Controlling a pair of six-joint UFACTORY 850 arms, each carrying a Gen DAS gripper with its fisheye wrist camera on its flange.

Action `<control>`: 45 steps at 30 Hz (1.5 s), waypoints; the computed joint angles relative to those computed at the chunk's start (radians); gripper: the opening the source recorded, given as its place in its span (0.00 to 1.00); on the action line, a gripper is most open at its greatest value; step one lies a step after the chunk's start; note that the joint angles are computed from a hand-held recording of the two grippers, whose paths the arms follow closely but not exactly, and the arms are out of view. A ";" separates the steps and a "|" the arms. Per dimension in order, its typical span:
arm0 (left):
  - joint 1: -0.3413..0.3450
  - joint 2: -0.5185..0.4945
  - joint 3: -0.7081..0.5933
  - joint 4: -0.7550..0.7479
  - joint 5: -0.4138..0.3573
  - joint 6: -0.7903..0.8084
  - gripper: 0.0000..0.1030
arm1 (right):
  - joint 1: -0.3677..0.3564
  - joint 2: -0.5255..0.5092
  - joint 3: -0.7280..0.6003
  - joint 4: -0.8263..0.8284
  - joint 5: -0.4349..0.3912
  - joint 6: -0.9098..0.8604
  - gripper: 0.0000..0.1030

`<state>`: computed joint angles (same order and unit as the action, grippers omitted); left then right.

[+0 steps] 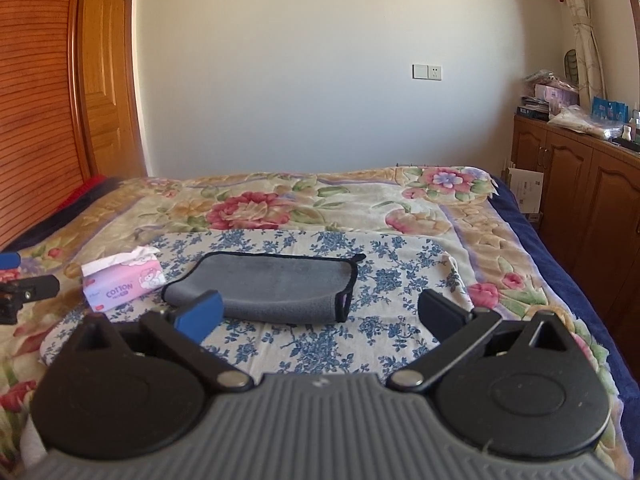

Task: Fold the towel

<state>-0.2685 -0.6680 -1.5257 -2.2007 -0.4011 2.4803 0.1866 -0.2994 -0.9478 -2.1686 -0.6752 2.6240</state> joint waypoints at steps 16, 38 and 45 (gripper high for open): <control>0.018 0.048 0.109 -0.109 -0.010 0.111 1.00 | 0.065 0.015 0.035 0.002 -0.040 -0.003 1.00; 0.023 0.038 0.157 -0.210 -0.034 0.219 1.00 | 0.078 -0.010 0.062 0.025 -0.057 0.031 1.00; 0.026 0.033 0.162 -0.226 -0.046 0.240 1.00 | 0.080 -0.014 0.074 0.024 -0.078 0.052 1.00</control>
<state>-0.2430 -0.6346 -1.3640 -2.4271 -0.4466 2.7202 0.2669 -0.3138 -0.8742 -2.1449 -0.7535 2.6761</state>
